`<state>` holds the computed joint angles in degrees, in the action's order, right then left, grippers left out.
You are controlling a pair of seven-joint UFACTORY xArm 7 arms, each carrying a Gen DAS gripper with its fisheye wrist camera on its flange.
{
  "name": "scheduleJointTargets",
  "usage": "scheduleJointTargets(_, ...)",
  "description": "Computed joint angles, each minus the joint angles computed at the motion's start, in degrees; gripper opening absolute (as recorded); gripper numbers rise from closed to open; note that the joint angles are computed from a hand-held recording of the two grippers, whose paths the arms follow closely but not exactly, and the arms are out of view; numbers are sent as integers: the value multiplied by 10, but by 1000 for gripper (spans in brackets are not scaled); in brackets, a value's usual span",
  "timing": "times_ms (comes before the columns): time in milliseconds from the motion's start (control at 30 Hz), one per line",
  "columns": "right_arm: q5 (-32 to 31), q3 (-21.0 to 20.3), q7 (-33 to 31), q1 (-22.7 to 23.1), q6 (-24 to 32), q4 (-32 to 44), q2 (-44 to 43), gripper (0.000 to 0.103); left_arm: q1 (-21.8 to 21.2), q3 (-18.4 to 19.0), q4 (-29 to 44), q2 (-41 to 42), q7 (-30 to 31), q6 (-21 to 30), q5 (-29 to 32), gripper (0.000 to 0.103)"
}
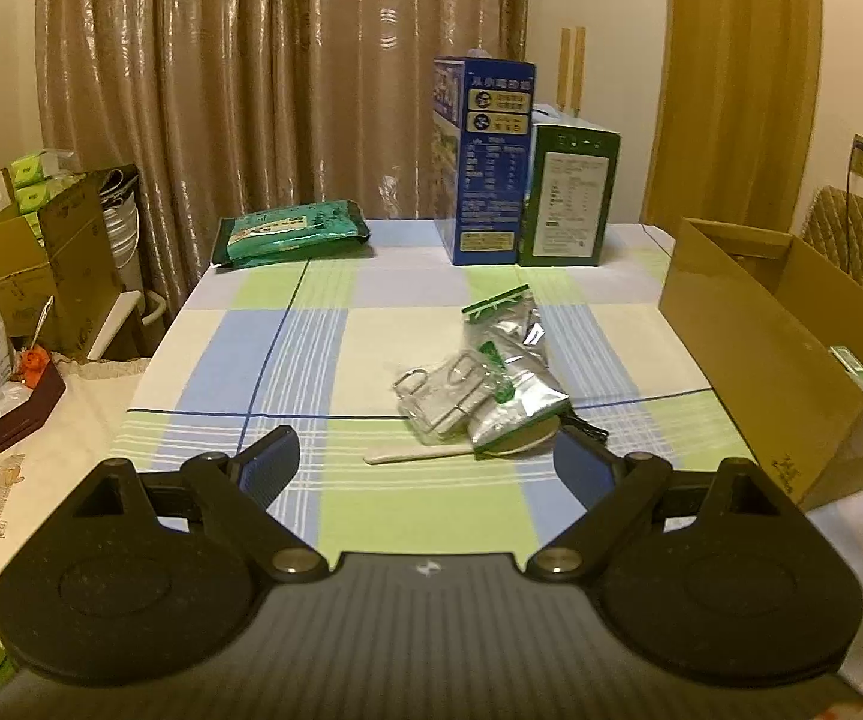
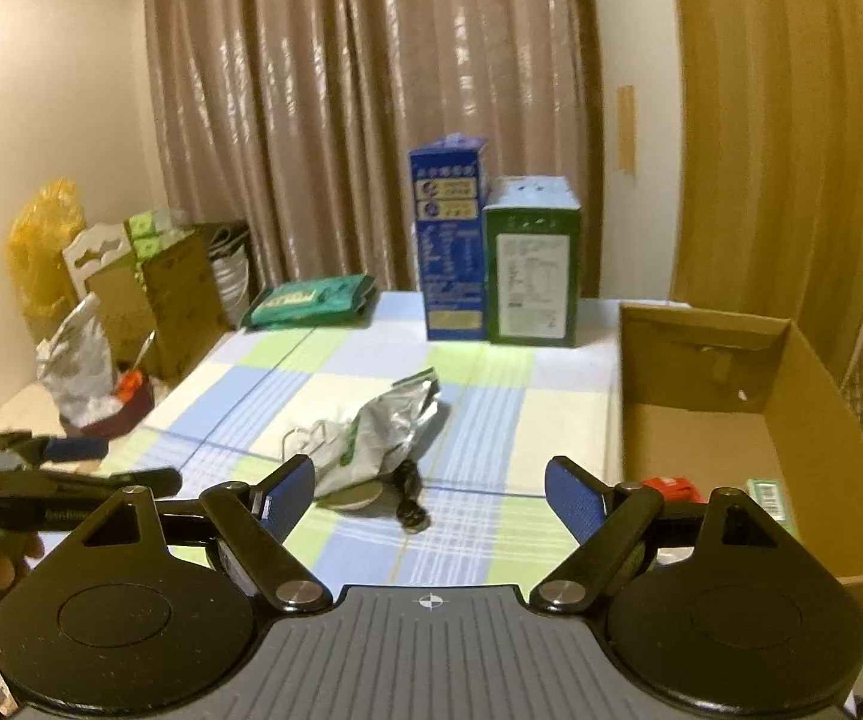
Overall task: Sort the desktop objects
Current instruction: 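Move both tools back over the remaining table objects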
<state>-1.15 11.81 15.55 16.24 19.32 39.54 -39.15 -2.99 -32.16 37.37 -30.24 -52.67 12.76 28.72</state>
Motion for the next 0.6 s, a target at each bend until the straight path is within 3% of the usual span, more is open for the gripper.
scheduleJointTargets(133, -11, 17, 6, -7, -14, 2, 34, 81, 15, 3, 2, 28, -4, -19, 5, 89)
scheduleJointTargets(300, -33, 24, -3, -4, -40, 4, 78, 81, 2, 36, 10, 83, 14, -40, -2, 89)
scheduleJointTargets(600, -103, 63, 23, -50, -106, 18, 179, 81, 63, 13, 64, 189, -49, -97, 81, 89)
